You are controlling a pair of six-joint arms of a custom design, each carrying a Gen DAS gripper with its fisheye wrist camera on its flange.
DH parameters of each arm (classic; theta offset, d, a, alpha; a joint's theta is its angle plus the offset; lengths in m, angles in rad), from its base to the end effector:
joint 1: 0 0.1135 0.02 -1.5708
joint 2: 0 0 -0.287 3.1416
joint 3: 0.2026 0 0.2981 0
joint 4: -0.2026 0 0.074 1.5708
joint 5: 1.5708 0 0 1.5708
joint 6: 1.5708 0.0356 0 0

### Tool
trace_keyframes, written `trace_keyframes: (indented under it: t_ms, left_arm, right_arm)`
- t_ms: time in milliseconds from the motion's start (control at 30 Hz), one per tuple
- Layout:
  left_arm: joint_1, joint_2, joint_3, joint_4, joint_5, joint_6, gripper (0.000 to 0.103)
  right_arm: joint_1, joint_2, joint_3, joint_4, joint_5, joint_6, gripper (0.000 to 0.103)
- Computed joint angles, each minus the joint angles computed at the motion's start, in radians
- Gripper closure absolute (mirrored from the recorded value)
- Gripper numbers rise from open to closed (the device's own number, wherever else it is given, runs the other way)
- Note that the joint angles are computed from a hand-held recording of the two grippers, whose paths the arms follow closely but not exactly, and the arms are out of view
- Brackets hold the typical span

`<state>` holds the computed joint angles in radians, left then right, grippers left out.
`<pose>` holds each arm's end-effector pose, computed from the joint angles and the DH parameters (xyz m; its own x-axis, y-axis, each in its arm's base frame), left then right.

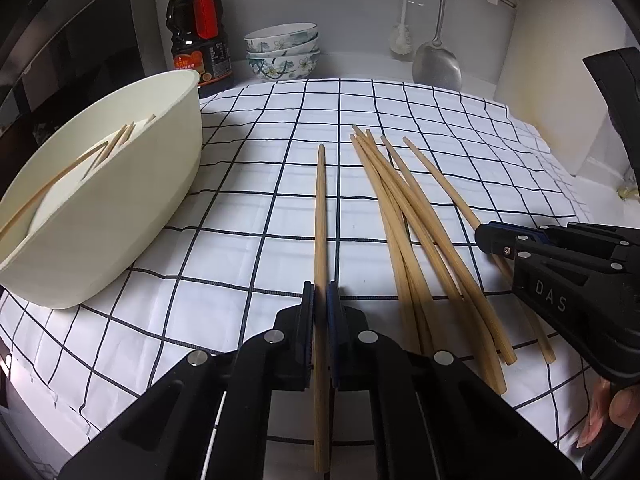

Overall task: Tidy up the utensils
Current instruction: 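Close the right tool on one chopstick while the left tool grasps another chopstick, then carry the right tool's chopstick over the basin while the left tool carries its own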

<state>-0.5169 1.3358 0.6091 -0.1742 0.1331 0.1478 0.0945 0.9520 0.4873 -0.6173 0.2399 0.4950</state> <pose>0.2403 -0.1420 0.1578 -0.5914 0.5041 -0.6295 0.6557 0.7549 -0.0115 0.1924 0.0097 0.1742 -0.7642 0.3911 -0.5129 0.4346 0.8998 0.0385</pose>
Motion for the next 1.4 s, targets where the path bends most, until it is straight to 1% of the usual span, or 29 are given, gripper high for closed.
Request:
trace_keyframes:
  t_ms: [133, 267, 433, 600, 700, 800, 1000, 1067, 1200, 1400]
  left_arm:
    - [0.038, -0.006, 0.013, -0.039, 0.065, 0.009, 0.096]
    - [0.077, -0.056, 0.014, -0.069, 0.119, 0.031, 0.096]
    - [0.143, -0.108, 0.052, -0.131, 0.205, 0.063, 0.096]
    - [0.223, -0.115, 0.108, -0.182, 0.3, 0.083, 0.096]
    - [0.268, -0.103, 0.146, -0.205, 0.341, 0.101, 0.096]
    - [0.333, -0.09, 0.187, -0.228, 0.391, 0.129, 0.096]
    - [0.483, -0.004, 0.299, -0.253, 0.469, 0.186, 0.096]
    - [0.525, 0.039, 0.336, -0.248, 0.477, 0.2, 0.096]
    - [0.609, 0.149, 0.431, -0.243, 0.491, 0.213, 0.096]
    - [0.672, 0.305, 0.564, -0.251, 0.483, 0.223, 0.096]
  right_arm:
    - [-0.018, -0.047, -0.005, -0.005, -0.017, 0.004, 0.097]
    - [-0.035, -0.092, -0.007, -0.016, -0.031, 0.012, 0.097]
    - [-0.035, -0.162, -0.001, -0.036, -0.039, 0.04, 0.097]
    - [0.023, -0.18, 0.036, -0.047, 0.007, 0.107, 0.097]
    - [0.072, -0.162, 0.072, -0.025, 0.024, 0.142, 0.097]
    - [0.147, -0.1, 0.121, 0.012, 0.067, 0.173, 0.097]
    - [0.241, 0.087, 0.242, 0.132, 0.092, 0.182, 0.097]
    - [0.253, 0.143, 0.281, 0.171, 0.079, 0.181, 0.097]
    - [0.274, 0.307, 0.396, 0.245, 0.049, 0.177, 0.097]
    - [0.309, 0.53, 0.58, 0.252, 0.008, 0.154, 0.097]
